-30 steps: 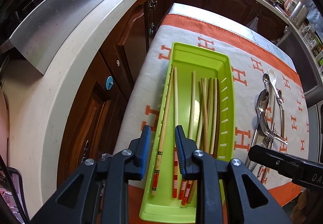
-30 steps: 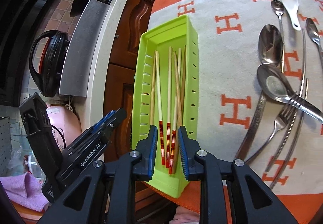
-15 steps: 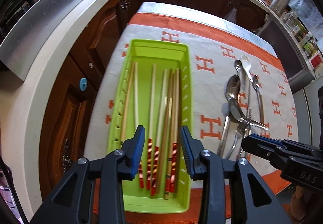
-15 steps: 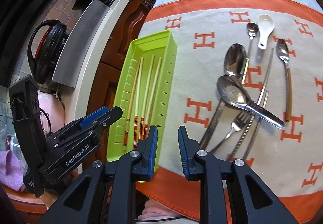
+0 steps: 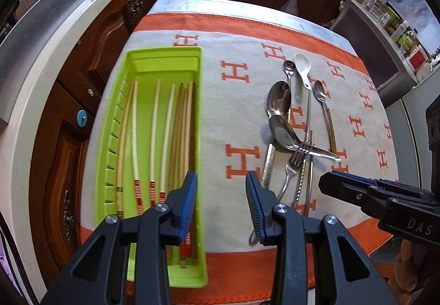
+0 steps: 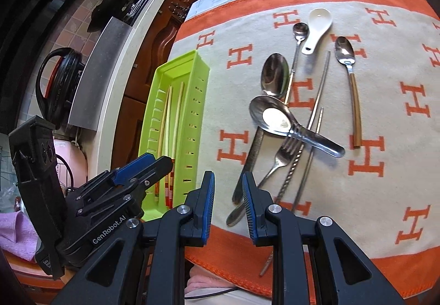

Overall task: Organize utensils
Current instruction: 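Move both open tools back over the utensil pile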

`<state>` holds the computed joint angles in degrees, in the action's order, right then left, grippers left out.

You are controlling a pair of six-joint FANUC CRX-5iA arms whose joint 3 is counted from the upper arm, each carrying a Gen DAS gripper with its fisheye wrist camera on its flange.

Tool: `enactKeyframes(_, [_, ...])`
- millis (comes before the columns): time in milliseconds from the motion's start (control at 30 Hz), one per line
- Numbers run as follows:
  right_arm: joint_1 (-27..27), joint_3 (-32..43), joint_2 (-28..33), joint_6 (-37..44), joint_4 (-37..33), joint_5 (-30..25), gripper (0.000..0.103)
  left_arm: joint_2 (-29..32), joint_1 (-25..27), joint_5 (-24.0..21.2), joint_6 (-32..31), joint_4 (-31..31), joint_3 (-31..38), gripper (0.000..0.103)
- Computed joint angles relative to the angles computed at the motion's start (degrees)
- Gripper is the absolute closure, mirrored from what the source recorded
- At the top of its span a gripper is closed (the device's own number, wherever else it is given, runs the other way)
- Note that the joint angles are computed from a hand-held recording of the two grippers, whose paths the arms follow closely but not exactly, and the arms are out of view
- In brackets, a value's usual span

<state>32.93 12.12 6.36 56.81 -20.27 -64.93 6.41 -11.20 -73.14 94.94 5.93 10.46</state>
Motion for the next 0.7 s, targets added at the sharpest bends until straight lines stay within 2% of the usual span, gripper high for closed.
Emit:
enactKeyframes(300, [-1.9,-3.7,-2.6,-0.4,-0.4,1.8,0.082,2.0,-1.8,0.3,0.2,1.4,0.6,0.068])
enactKeyframes(700, [-3.2,-6.2,-3.7,-1.9,0.4,3.3,0.082,4.0,-1.4,1.3,-0.8,4.1,1.1,0.068])
